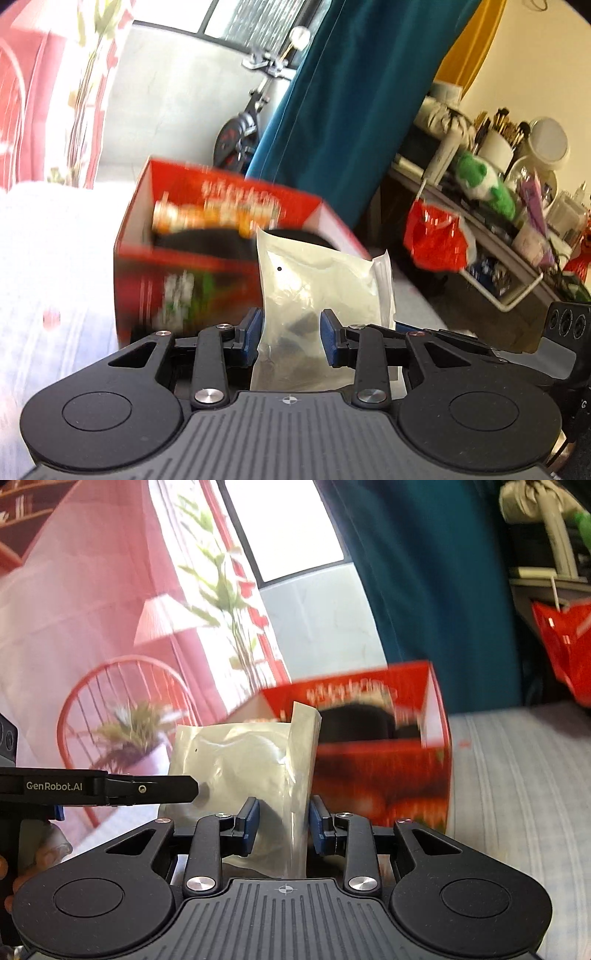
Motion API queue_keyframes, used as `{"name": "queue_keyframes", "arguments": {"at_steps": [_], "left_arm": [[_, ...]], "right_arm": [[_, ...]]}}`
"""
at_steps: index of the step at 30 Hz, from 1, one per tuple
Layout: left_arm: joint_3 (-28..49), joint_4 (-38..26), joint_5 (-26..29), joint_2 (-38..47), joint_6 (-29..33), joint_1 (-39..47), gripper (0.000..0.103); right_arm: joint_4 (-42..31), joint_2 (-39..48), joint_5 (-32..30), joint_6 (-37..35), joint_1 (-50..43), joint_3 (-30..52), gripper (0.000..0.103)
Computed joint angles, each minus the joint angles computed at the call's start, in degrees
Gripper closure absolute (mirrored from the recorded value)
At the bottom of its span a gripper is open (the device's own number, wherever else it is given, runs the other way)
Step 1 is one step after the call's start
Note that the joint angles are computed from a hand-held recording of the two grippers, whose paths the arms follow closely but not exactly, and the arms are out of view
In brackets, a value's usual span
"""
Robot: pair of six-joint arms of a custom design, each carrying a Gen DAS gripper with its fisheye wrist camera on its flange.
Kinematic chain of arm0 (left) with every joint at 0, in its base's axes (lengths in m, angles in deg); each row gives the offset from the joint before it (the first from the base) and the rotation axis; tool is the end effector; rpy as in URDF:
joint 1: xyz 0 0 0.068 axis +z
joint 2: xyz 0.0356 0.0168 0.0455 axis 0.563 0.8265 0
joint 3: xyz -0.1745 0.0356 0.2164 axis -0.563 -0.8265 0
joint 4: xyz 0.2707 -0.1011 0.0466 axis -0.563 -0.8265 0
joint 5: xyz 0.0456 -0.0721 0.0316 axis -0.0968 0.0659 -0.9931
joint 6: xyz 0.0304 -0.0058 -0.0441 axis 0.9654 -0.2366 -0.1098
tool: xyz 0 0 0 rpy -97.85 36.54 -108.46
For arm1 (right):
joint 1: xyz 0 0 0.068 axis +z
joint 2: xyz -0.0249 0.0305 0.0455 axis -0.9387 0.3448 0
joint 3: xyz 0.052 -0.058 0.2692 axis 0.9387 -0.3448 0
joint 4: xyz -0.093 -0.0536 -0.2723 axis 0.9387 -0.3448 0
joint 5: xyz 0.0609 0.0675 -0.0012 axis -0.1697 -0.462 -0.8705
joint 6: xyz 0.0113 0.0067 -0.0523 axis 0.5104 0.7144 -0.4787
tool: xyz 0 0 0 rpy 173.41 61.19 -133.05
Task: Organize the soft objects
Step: 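Carry the foil packet over the red box and open the left tool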
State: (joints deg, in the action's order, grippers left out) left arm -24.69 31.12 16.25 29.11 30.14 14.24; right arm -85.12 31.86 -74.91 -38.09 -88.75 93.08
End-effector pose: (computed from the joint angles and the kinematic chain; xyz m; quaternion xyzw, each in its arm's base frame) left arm 0.2644 -0.0937 0.1298 -0.0586 0.8610 -0.1661 0.4771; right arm 0.3738 -0.0951 0.0850 -0.2175 0.8028 0.3414 0.4378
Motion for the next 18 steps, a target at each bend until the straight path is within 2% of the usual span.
{"name": "queue_keyframes", "arguments": {"at_steps": [5, 11, 18], "left_arm": [[5.76, -1.26, 3.54, 1.25, 2.8, 4.31, 0.067], [14.73, -4.54, 3.97, 5.94, 7.56, 7.44, 0.067], [23.24, -6.0, 5.6, 13.48, 10.68, 11.96, 0.067]], "right_arm": [[2.75, -0.84, 0.82, 6.39, 2.79, 4.42, 0.075], [5.69, 2.57, 4.99, 10.04, 7.44, 11.82, 0.075], [3.08, 10.41, 9.59, 13.1, 12.35, 24.44, 0.076]]}}
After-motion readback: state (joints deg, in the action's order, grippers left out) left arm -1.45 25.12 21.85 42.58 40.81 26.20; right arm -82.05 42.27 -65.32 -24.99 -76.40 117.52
